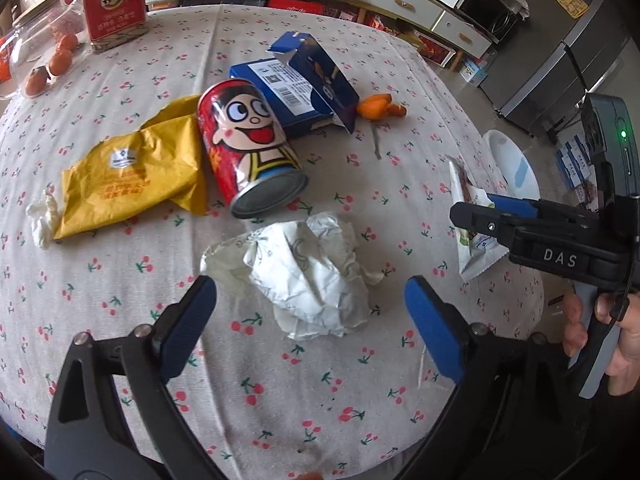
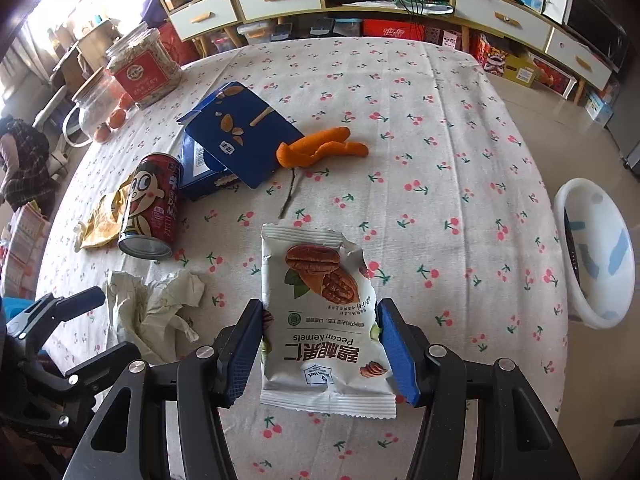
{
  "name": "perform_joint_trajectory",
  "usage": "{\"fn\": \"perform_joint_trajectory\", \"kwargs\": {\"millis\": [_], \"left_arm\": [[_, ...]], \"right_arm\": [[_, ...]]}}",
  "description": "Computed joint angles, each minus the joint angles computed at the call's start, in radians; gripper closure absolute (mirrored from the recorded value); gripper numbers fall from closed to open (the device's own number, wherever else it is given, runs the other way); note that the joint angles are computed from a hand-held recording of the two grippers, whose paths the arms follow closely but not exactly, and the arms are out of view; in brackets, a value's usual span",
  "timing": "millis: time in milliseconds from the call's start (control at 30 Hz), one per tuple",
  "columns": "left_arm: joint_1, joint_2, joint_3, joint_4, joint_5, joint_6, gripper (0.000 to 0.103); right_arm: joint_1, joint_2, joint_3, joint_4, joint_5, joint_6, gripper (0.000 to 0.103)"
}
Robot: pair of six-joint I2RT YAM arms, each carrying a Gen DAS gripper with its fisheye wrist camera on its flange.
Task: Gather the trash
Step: 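Grasp the pecan nut bag with the right tool while the left tool grasps crumpled paper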
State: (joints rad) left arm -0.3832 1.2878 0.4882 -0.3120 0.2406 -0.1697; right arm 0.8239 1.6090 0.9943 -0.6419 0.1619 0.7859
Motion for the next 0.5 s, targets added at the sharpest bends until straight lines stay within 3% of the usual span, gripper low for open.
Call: {"fn": "perform_joint_trajectory", "kwargs": {"millis": [233, 367, 500], "left_arm": [[-0.009, 0.051, 0.014, 0.043, 0.053, -0.052, 0.033], [-0.024, 0.083, 0.015, 0.079, 0.074, -0.072, 0.056], [-0.046, 0.078, 0.008, 0.102, 0.065, -0.088, 0.061]], "right_arm": [[-0.021, -0.102, -0.091, -0.016, 0.004, 0.020, 0.044], [-0.033, -0.158, -0.136, -0.025, 0.007, 0.027, 0.044], [-0.039, -0.189, -0.158, -0.033, 0.009, 0.035, 0.044]]}}
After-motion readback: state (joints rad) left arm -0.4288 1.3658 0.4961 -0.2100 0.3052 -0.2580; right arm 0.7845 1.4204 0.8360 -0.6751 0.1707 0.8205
